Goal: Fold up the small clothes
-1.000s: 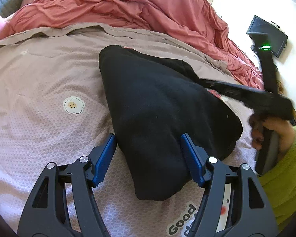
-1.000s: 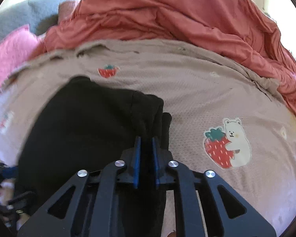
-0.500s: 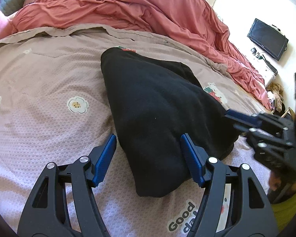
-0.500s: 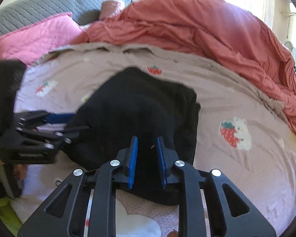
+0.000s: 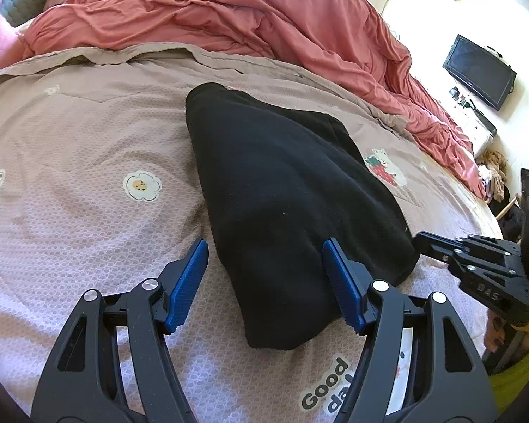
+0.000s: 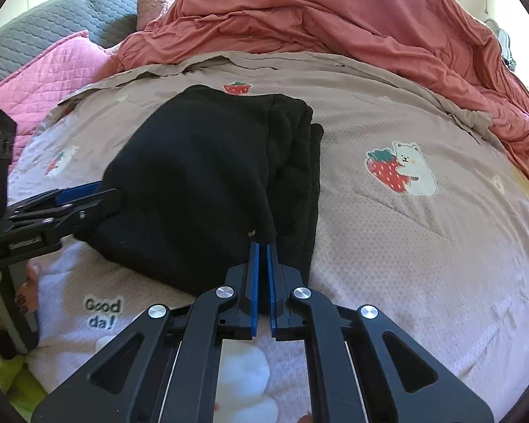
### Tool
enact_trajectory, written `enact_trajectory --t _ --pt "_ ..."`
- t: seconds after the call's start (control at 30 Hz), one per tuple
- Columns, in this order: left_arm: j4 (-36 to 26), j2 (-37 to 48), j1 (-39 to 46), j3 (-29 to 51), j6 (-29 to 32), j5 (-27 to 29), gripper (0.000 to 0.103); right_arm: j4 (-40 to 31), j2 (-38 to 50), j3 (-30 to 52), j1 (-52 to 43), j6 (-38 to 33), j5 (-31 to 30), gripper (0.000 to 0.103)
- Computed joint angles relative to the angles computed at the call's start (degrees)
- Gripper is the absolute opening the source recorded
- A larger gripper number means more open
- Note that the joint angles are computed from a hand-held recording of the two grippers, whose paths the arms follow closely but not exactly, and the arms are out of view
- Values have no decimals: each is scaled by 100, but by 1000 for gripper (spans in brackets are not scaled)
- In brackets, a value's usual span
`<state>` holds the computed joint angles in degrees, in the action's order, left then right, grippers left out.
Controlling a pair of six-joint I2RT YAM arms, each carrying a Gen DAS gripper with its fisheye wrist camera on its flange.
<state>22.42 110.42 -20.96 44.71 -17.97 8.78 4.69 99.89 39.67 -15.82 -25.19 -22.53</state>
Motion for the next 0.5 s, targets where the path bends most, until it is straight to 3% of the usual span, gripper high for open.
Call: enact_trajectory --t 0.27,0.3,0.37,0.5 --pt "-44 -47 -53 -23 9 -20 60 -370 -83 269 -195 177 -658 6" --pt "-66 -48 -61 -17 18 -30 60 -440 -8 361 -191 172 -715 9" --pt "-101 -59 -72 -15 14 -51 61 -501 107 488 -124 160 -706 32" --pt "-289 -30 -72 87 -24 -106 64 -400 436 680 3 -56 -736 38"
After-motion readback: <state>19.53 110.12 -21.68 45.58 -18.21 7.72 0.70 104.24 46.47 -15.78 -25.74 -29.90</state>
